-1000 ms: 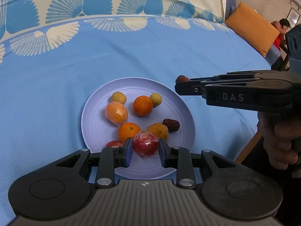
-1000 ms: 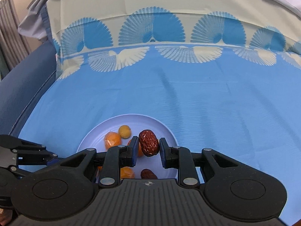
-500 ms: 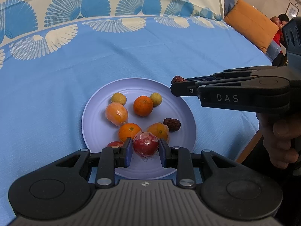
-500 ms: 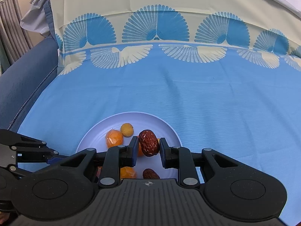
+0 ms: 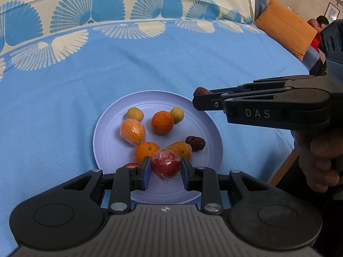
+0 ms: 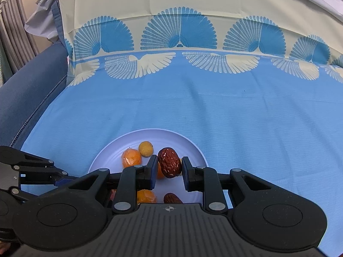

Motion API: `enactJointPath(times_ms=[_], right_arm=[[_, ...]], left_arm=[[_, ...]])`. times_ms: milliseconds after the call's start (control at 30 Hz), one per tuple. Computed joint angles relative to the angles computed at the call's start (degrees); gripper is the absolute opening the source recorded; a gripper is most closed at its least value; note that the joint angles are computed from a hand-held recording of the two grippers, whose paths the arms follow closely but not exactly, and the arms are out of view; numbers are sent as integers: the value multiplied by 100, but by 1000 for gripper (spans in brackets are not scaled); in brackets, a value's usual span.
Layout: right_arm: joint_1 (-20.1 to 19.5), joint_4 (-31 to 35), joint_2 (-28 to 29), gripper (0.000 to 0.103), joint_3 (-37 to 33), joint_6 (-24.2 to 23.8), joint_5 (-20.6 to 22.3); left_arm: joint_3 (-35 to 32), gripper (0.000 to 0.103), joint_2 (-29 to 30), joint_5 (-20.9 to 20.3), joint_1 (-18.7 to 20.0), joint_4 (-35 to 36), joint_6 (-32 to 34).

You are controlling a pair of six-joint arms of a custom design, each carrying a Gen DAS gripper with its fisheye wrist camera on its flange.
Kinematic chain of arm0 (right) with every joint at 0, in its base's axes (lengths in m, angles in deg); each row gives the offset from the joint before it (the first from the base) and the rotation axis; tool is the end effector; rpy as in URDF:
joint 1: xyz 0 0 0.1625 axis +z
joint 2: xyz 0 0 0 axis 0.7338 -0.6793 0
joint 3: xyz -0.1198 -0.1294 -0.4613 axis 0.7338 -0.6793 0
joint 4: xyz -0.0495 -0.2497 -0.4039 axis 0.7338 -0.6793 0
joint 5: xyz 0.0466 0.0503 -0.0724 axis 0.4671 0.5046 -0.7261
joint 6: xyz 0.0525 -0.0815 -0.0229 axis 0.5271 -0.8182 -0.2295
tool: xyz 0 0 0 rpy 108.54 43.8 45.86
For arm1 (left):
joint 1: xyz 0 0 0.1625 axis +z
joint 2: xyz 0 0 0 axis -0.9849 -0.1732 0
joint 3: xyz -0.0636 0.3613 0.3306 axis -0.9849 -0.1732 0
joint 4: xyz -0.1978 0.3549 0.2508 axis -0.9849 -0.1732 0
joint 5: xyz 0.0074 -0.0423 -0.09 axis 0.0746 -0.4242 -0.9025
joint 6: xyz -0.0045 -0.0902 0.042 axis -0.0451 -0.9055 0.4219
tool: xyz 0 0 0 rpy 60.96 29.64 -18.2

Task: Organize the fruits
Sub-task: 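Open both tools to drop the date and apple onto the plate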

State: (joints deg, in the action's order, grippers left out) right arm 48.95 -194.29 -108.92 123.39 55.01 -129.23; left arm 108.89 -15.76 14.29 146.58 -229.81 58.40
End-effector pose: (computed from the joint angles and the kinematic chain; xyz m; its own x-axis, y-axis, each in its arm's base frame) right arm 0.1662 -0.6107 0.0411 -0.7760 -0.2438 0.5817 -0.5735 0.6567 -0.4898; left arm -0.0836 -0.6375 0.1359 -0.7092 0.4912 -0.5057 0.6506 0.7323 -0.2012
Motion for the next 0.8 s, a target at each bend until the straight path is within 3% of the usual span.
enactJointPath(times_ms=[433,467,533,700,800], right_arm=[[8,97,-10,26,-16,11,0],[13,144,-9,29,-29,29,-24],[15,135,-10,50,-36,45,-16],[5,-14,-11,58,-7,79,-28],[6,-177,-14,71,27,91,-80]], left_arm=[[-32,35,-23,-74,16,11,-47],[-23,37,-24,-68,20,-31,-43],[-14,42,-23,-39,17,-109,-53],[100,61,3,278,-61,-691,45],[253,73,39,592,-159,-1373,-6]])
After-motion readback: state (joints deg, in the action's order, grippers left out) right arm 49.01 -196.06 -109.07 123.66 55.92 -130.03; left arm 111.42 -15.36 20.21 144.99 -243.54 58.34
